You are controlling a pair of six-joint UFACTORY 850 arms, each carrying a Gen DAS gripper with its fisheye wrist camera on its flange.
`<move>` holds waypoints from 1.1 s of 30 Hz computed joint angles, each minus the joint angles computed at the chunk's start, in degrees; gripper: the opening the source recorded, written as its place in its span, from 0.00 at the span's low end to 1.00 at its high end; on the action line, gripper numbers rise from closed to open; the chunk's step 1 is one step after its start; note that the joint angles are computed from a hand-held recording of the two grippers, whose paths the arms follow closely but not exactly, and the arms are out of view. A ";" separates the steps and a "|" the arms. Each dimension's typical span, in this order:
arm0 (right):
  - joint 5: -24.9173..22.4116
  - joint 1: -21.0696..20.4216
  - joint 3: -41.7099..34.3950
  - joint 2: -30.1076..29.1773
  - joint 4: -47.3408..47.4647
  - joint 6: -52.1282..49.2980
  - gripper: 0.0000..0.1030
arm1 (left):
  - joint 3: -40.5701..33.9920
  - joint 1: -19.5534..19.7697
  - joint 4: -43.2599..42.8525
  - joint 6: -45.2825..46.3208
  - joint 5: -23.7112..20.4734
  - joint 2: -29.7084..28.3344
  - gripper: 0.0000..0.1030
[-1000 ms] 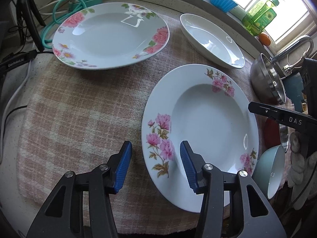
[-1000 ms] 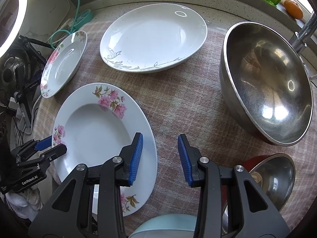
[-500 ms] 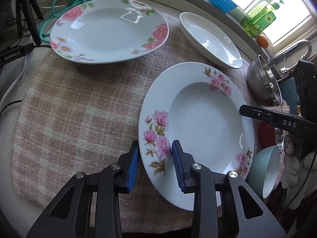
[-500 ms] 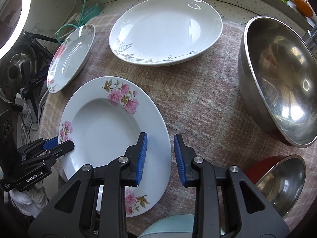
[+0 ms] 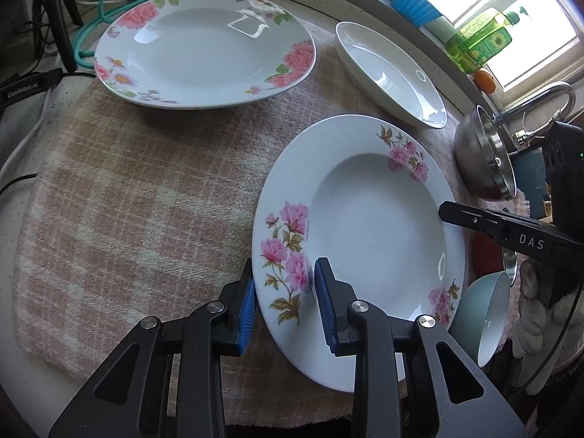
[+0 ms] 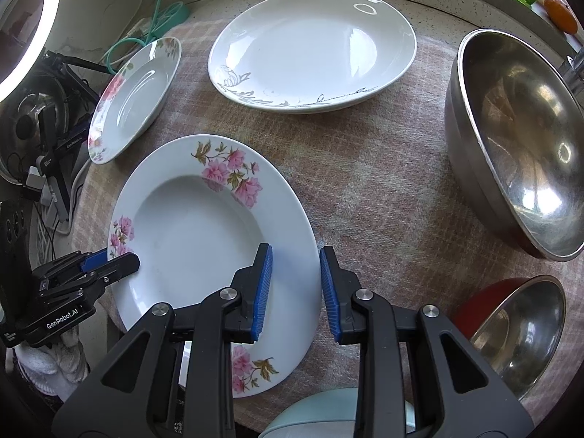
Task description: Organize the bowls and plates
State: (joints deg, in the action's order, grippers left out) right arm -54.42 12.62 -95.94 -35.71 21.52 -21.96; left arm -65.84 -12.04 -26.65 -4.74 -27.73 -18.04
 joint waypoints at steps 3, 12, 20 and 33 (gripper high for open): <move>-0.18 0.32 0.38 0.23 -0.06 -0.55 0.27 | 0.10 0.03 0.44 -0.88 -0.13 0.21 0.28; -0.18 1.46 2.02 1.27 -0.41 -1.96 0.27 | 0.70 -0.32 3.29 -5.33 0.24 0.89 0.28; -0.54 2.48 2.95 2.00 -0.64 -2.75 0.27 | 0.50 -0.95 6.00 -9.63 0.72 0.81 0.28; -1.17 3.66 3.09 2.18 -1.93 -3.49 0.27 | 0.71 -1.26 9.13 -13.26 1.64 0.69 0.28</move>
State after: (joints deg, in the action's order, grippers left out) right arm -55.59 16.28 -92.85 -33.53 19.58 -25.45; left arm -65.12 -13.30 -17.53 -18.00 -26.09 -17.35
